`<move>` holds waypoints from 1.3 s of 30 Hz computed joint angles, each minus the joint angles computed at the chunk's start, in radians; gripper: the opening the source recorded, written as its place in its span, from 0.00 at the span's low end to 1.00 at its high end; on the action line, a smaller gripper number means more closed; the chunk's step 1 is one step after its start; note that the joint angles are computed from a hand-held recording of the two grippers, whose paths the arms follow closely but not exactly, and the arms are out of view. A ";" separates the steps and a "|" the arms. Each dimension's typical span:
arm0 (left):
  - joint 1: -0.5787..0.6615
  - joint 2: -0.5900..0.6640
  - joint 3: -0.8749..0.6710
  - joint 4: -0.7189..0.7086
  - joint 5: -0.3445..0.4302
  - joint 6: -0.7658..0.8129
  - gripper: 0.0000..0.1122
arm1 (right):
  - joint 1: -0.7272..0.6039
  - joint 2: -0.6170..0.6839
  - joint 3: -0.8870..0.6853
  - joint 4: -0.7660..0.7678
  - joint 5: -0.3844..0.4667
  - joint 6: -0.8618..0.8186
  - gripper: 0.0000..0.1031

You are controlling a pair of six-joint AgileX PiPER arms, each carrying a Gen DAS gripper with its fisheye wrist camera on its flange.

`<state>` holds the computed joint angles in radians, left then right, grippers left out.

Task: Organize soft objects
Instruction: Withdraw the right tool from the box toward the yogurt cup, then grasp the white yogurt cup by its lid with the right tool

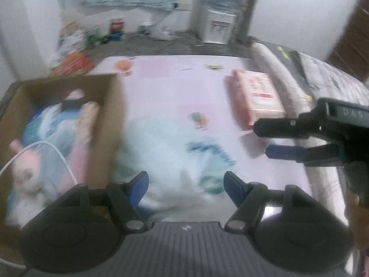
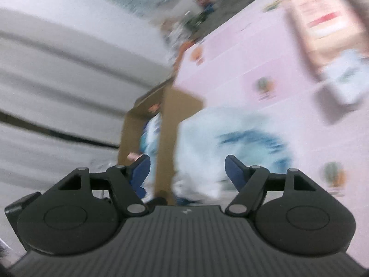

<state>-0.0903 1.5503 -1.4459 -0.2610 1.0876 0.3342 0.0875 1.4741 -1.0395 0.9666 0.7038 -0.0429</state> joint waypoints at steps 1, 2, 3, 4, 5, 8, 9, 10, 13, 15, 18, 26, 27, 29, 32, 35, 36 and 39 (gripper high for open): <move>-0.033 0.014 -0.008 0.000 -0.010 -0.013 0.65 | -0.052 -0.032 0.034 -0.011 0.012 -0.010 0.70; -0.074 0.036 -0.021 0.003 -0.023 -0.032 0.65 | -0.104 -0.054 0.055 -0.020 0.031 -0.021 0.70; -0.104 0.052 -0.029 0.009 -0.034 -0.049 0.65 | -0.157 -0.070 0.077 -0.026 0.043 -0.033 0.70; -0.145 0.075 -0.044 0.017 -0.045 -0.069 0.65 | -0.201 -0.076 0.093 -0.032 0.050 -0.046 0.70; -0.178 0.096 -0.054 0.021 -0.058 -0.078 0.65 | -0.233 -0.077 0.104 -0.045 0.049 -0.049 0.70; -0.280 0.164 -0.077 0.054 -0.106 -0.104 0.65 | -0.332 -0.056 0.119 -0.059 0.044 -0.103 0.70; -0.318 0.192 -0.087 0.079 -0.122 -0.113 0.65 | -0.357 -0.036 0.118 -0.056 0.035 -0.136 0.70; -0.349 0.216 -0.097 0.107 -0.136 -0.124 0.65 | -0.384 -0.016 0.109 -0.057 0.036 -0.166 0.70; -0.428 0.300 -0.134 0.162 -0.166 -0.160 0.65 | -0.441 0.072 0.058 -0.059 0.044 -0.245 0.70; -0.457 0.360 -0.176 0.170 -0.162 -0.182 0.65 | -0.460 0.145 0.008 -0.086 0.052 -0.269 0.70; -0.490 0.438 -0.235 0.208 -0.172 -0.242 0.64 | -0.459 0.263 -0.052 -0.071 0.045 -0.329 0.70; -0.523 0.591 -0.392 0.251 -0.143 -0.316 0.61 | -0.460 0.445 -0.188 -0.099 0.132 -0.361 0.65; -0.526 0.598 -0.398 0.252 -0.142 -0.315 0.61 | -0.460 0.459 -0.194 -0.094 0.139 -0.372 0.63; -0.529 0.609 -0.408 0.254 -0.142 -0.315 0.61 | -0.461 0.478 -0.211 -0.089 0.157 -0.379 0.60; -0.530 0.621 -0.416 0.250 -0.149 -0.323 0.58 | -0.465 0.497 -0.221 -0.067 0.175 -0.389 0.52; -0.533 0.628 -0.429 0.236 -0.153 -0.330 0.53 | -0.479 0.500 -0.215 -0.036 0.181 -0.414 0.45; -0.535 0.627 -0.429 0.243 -0.154 -0.335 0.53 | -0.480 0.498 -0.216 -0.033 0.183 -0.413 0.42; -0.538 0.615 -0.409 0.246 -0.165 -0.340 0.53 | -0.500 0.487 -0.214 -0.034 0.203 -0.421 0.36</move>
